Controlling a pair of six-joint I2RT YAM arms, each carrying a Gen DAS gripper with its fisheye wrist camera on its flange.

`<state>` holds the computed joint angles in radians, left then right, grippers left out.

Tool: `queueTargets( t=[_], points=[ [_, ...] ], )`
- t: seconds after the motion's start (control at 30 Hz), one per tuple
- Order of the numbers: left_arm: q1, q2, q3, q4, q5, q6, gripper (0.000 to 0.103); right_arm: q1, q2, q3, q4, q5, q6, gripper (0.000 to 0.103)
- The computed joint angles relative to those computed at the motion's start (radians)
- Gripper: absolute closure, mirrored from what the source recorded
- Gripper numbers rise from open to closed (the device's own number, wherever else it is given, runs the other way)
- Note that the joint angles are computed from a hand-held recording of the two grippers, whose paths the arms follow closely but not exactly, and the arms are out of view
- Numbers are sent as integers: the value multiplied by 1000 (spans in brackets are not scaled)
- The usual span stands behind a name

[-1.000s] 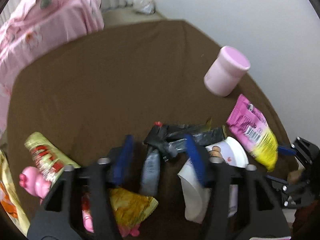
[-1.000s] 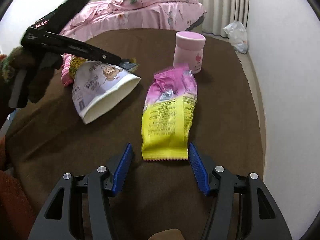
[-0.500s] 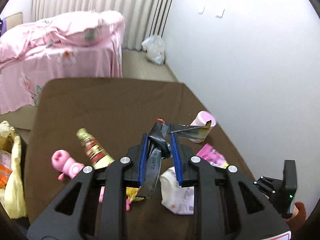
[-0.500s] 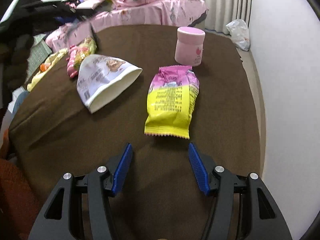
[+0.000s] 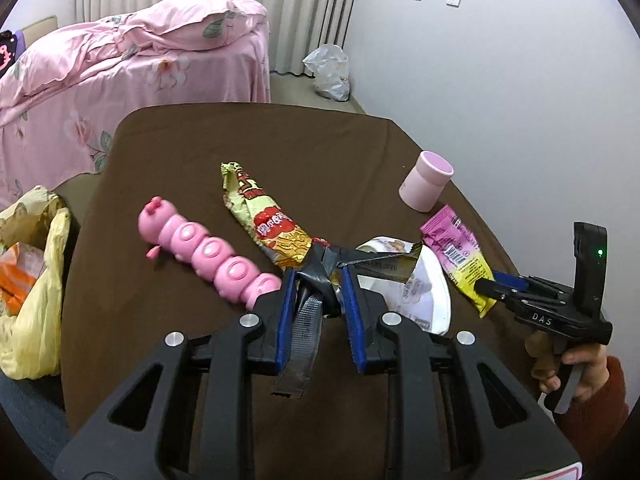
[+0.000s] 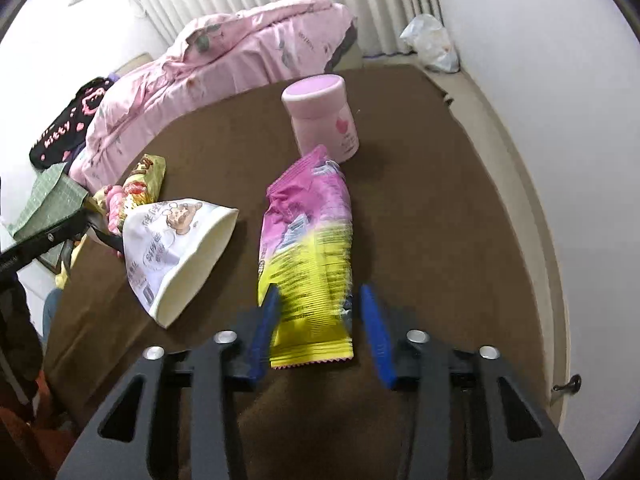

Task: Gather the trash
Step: 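Grasp the black strap with the left tool while the right tool grasps the pink-yellow snack bag, then carry the strap and snack bag over the yellow bag and open both tools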

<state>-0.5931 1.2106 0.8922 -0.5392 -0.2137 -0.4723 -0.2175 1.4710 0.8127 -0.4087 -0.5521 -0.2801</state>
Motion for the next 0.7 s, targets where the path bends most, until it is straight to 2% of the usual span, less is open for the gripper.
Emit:
queueTargets(
  t=[0.17, 0.4, 0.7],
  points=[
    [1, -52, -27, -10, -7, -16, 81, 2, -97, -37, 15, -13, 0, 90],
    [-44, -130, -10, -53, -81, -18, 81, -3, -240, -34, -49, -46, -18, 90],
    [-82, -288, 13, -160, -209, -6, 81, 178, -405, 13, -82, -15, 8, 90]
  ],
)
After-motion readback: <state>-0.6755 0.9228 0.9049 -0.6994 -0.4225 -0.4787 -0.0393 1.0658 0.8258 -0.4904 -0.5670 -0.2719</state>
